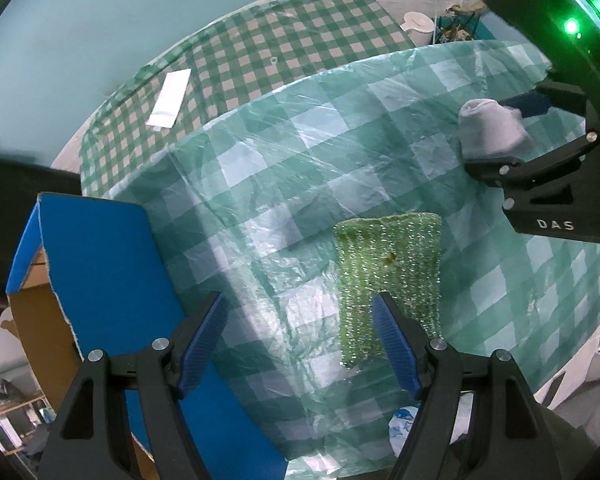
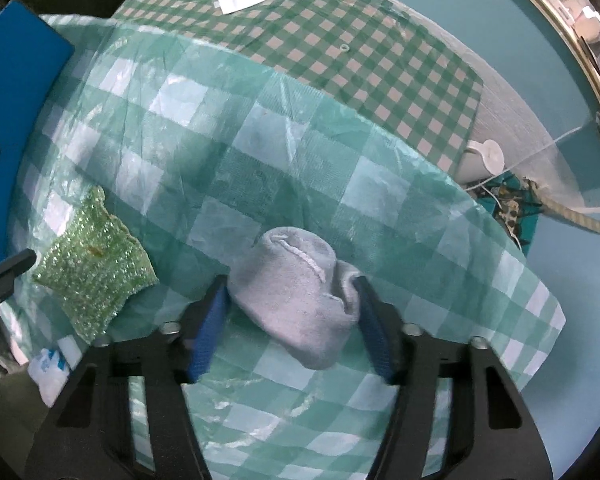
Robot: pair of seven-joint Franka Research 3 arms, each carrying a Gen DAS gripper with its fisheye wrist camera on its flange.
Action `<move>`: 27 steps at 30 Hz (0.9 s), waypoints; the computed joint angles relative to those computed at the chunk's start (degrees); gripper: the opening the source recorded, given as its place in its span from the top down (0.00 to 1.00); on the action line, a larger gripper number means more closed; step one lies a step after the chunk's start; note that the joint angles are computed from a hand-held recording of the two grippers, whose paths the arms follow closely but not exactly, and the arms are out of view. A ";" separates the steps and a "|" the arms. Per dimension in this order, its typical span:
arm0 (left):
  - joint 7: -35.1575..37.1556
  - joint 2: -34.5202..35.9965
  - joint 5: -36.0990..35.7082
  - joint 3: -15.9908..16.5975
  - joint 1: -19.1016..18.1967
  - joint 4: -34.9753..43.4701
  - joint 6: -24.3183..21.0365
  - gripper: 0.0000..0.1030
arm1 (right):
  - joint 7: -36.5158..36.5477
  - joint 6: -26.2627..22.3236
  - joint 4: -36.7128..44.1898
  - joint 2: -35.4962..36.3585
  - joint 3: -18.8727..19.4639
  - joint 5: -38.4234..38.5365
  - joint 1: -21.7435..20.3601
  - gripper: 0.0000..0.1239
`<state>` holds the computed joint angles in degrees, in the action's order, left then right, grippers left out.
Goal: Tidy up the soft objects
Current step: 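Lower the right gripper onto the grey sock and close on it, then grasp the green knitted scrubber with the left gripper while the right holds the grey sock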
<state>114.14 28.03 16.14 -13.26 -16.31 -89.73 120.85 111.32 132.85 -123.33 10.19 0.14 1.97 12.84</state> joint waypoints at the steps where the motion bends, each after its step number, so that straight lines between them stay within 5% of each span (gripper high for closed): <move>1: 0.07 -0.06 -0.06 -0.08 0.00 -0.18 0.00 0.26 | -0.17 0.01 -0.07 0.02 0.09 0.41 -0.04 0.59; 7: 0.10 -0.32 -1.19 -0.58 -0.01 -0.88 -0.83 0.25 | -0.18 1.62 -2.54 -2.58 0.53 3.00 -0.17 0.75; 27: -4.18 3.71 -7.13 -1.46 -0.53 3.42 -9.72 0.22 | 3.97 7.28 -14.88 -14.44 3.09 11.10 0.68 0.75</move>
<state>109.96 31.74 9.00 -14.72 -16.84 -86.31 111.13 115.29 140.13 -138.21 -4.25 3.23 13.07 13.53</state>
